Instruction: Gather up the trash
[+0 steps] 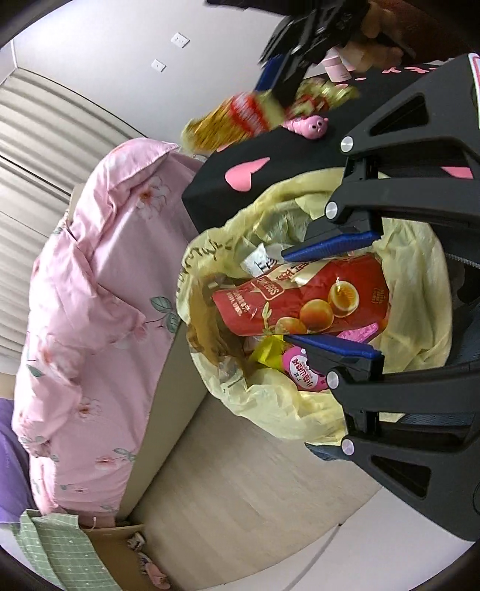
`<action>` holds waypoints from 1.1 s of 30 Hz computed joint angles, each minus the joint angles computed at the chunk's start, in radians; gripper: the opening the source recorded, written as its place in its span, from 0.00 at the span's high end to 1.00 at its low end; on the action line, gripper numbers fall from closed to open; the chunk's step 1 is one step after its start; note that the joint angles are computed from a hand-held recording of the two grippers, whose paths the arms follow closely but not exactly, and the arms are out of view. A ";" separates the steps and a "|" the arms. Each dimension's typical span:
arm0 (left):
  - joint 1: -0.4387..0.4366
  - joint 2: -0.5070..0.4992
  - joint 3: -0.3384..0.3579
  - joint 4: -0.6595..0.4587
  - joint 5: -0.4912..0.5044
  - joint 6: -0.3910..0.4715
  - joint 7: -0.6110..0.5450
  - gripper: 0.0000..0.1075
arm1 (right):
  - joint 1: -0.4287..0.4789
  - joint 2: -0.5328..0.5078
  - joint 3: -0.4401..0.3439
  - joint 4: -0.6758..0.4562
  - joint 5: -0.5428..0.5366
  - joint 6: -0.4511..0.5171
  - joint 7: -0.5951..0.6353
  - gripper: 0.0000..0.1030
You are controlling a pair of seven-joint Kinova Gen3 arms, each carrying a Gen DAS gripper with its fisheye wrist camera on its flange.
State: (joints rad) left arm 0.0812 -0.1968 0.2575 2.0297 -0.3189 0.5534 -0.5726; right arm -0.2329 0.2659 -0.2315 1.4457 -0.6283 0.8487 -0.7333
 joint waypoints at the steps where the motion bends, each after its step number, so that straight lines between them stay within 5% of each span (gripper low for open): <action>1: 0.003 0.008 -0.013 0.004 0.013 -0.011 -0.012 0.66 | -0.020 0.032 -0.004 -0.029 0.009 -0.004 -0.013 0.69; 6: 0.023 0.022 -0.090 0.034 0.116 -0.067 -0.119 0.65 | -0.078 0.121 -0.025 -0.096 0.075 -0.017 -0.055 0.69; 10: 0.031 0.013 -0.138 0.061 0.219 -0.112 -0.213 0.49 | -0.079 0.180 -0.044 -0.122 0.087 -0.012 -0.069 0.67; 16: -0.072 -0.016 -0.039 0.048 0.144 -0.063 -0.098 0.47 | -0.080 0.208 -0.037 -0.142 0.112 0.024 -0.144 0.50; 19: -0.078 -0.034 -0.003 0.015 0.086 0.006 -0.016 0.45 | -0.049 0.163 -0.052 -0.091 0.083 -0.012 -0.137 0.49; 24: -0.133 -0.075 0.197 -0.058 -0.102 0.170 0.179 0.33 | 0.054 0.059 -0.073 0.027 -0.054 -0.043 -0.060 0.48; 33: -0.023 0.029 0.590 -0.222 -0.417 0.527 0.510 0.29 | 0.121 -0.281 0.065 0.326 -0.182 -0.084 0.104 0.48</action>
State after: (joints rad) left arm 0.0586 -0.1683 0.8473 1.8078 -0.7359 1.0807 -0.0628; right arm -0.1122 -0.0154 -0.1662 1.7719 -0.8099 0.7647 -0.6294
